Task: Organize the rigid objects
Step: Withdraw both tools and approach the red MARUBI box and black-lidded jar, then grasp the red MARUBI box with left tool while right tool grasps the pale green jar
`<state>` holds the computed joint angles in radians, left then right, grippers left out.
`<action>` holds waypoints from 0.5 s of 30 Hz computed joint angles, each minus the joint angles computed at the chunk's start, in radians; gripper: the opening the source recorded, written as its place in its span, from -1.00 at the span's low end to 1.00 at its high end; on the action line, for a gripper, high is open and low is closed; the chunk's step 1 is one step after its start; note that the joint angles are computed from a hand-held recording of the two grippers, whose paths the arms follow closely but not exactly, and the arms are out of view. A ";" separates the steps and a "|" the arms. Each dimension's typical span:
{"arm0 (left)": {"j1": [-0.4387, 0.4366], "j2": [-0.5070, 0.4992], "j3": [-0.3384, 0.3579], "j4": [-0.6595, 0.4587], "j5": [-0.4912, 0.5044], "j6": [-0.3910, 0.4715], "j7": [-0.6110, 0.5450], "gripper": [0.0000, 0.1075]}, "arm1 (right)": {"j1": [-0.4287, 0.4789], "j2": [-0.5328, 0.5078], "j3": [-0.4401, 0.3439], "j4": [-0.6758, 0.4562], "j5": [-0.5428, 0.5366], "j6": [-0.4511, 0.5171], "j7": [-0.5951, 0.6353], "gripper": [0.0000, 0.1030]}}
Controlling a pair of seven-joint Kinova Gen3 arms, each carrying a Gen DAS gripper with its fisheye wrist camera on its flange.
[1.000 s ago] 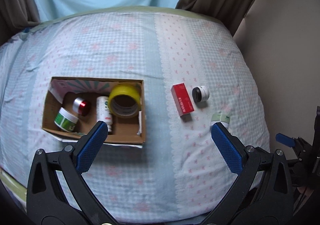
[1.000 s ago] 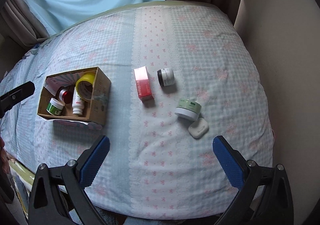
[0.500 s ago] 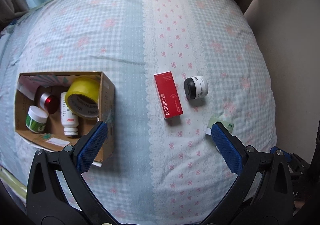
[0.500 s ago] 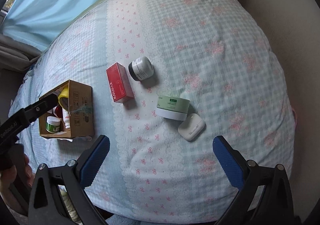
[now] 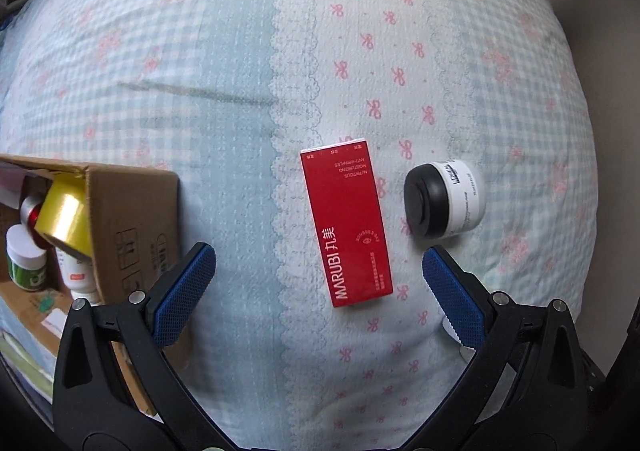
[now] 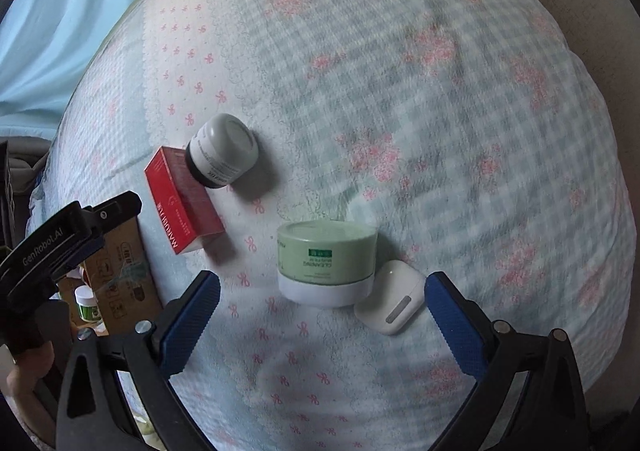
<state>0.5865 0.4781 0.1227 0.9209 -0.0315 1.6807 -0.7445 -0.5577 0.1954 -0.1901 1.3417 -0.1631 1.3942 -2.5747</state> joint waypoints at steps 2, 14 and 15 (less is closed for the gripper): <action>-0.009 0.016 0.001 0.012 0.012 -0.017 -0.004 0.90 | 0.004 0.009 0.002 0.025 -0.009 -0.026 -0.006 0.93; -0.041 0.104 -0.002 0.014 0.066 -0.055 -0.005 0.27 | 0.009 0.090 0.011 0.037 -0.035 -0.047 0.002 0.55; -0.048 0.104 -0.001 0.023 0.078 -0.064 -0.004 0.19 | 0.011 0.096 0.011 0.038 -0.040 -0.045 0.002 0.47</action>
<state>0.5384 0.5818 0.1216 0.9440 0.0463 1.6162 -0.7481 -0.5469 0.2915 -0.1789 1.3796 -0.2035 1.3494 -2.5726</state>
